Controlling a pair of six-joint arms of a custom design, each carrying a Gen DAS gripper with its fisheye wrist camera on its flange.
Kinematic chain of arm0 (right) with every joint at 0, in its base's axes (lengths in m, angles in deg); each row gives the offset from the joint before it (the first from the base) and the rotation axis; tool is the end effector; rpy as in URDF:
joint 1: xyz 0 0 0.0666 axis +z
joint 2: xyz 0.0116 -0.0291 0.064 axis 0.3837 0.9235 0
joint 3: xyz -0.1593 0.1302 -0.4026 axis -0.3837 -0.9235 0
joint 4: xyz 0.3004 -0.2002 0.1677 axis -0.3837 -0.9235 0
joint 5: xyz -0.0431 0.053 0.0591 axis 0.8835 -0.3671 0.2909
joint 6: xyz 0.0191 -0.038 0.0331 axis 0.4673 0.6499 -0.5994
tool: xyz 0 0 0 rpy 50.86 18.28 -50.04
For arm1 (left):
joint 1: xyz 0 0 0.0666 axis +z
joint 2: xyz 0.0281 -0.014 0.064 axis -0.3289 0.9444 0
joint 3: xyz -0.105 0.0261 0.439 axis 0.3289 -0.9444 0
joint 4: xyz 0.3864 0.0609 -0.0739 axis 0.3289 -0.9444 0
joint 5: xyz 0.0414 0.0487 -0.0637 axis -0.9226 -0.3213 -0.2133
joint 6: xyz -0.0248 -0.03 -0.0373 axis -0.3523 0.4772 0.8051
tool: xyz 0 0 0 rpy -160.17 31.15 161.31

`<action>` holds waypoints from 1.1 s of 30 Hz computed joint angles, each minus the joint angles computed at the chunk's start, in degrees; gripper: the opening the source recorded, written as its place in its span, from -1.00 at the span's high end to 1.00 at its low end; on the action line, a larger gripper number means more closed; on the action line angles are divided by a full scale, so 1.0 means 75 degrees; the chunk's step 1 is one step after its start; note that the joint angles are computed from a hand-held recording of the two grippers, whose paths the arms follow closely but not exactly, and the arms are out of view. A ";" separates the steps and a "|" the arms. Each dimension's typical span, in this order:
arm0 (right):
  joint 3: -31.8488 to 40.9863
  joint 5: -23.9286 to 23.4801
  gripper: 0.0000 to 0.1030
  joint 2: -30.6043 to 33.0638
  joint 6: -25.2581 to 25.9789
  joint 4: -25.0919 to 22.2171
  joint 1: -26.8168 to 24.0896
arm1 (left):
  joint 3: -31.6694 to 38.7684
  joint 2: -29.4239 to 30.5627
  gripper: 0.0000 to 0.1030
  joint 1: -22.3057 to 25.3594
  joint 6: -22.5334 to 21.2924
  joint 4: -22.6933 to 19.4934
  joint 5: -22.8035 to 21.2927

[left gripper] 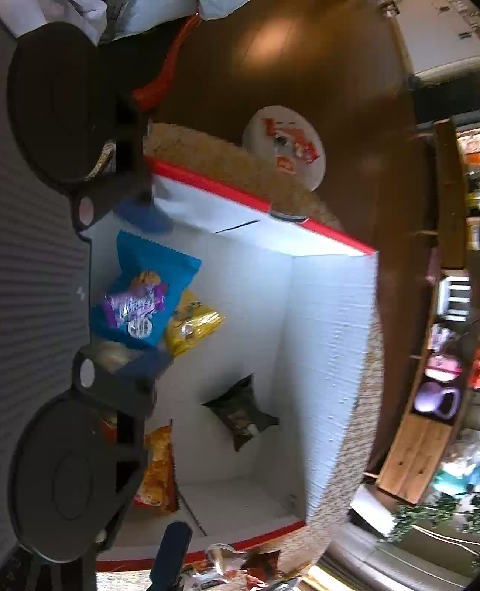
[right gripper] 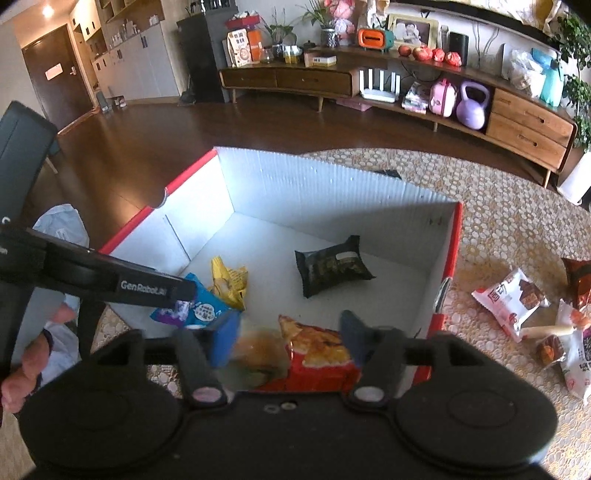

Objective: Organize snacks
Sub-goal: 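Open the left tool to drop the purple wrapper while the right tool drops the pastry, then move both tools back from the box toward the remaining snacks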

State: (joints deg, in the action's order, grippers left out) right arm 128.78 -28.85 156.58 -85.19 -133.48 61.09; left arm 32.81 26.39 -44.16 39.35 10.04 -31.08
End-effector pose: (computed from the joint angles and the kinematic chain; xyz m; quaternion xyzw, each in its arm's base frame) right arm 0.3972 0.2982 0.4745 0.0779 0.9326 0.0495 0.3489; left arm 0.5240 -0.2468 0.4376 0.2188 0.9432 -0.0814 0.2364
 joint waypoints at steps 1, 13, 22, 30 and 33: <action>-0.0017 -0.0021 -0.46 -0.0033 -0.0014 0.0027 0.0009 | -0.0026 -0.0035 -0.44 0.0006 0.0015 0.0044 0.0012; -0.0015 0.0251 -0.82 -0.0228 -0.0228 -0.0157 0.0206 | -0.0110 -0.0283 -0.53 -0.0022 0.0138 -0.0078 -0.0072; -0.0137 0.0514 -0.93 -0.0616 -0.0406 -0.0258 0.0379 | -0.0298 -0.0696 -0.60 -0.0107 0.0282 -0.0014 0.0061; -0.0295 0.0849 -0.96 -0.1075 -0.0630 -0.0374 0.0671 | -0.0448 -0.1102 -0.61 -0.0289 0.0280 -0.0009 0.0181; -0.0409 0.0992 -0.97 -0.1292 -0.0770 -0.0446 0.0804 | -0.0503 -0.1268 -0.61 -0.0392 0.0308 -0.0003 0.0240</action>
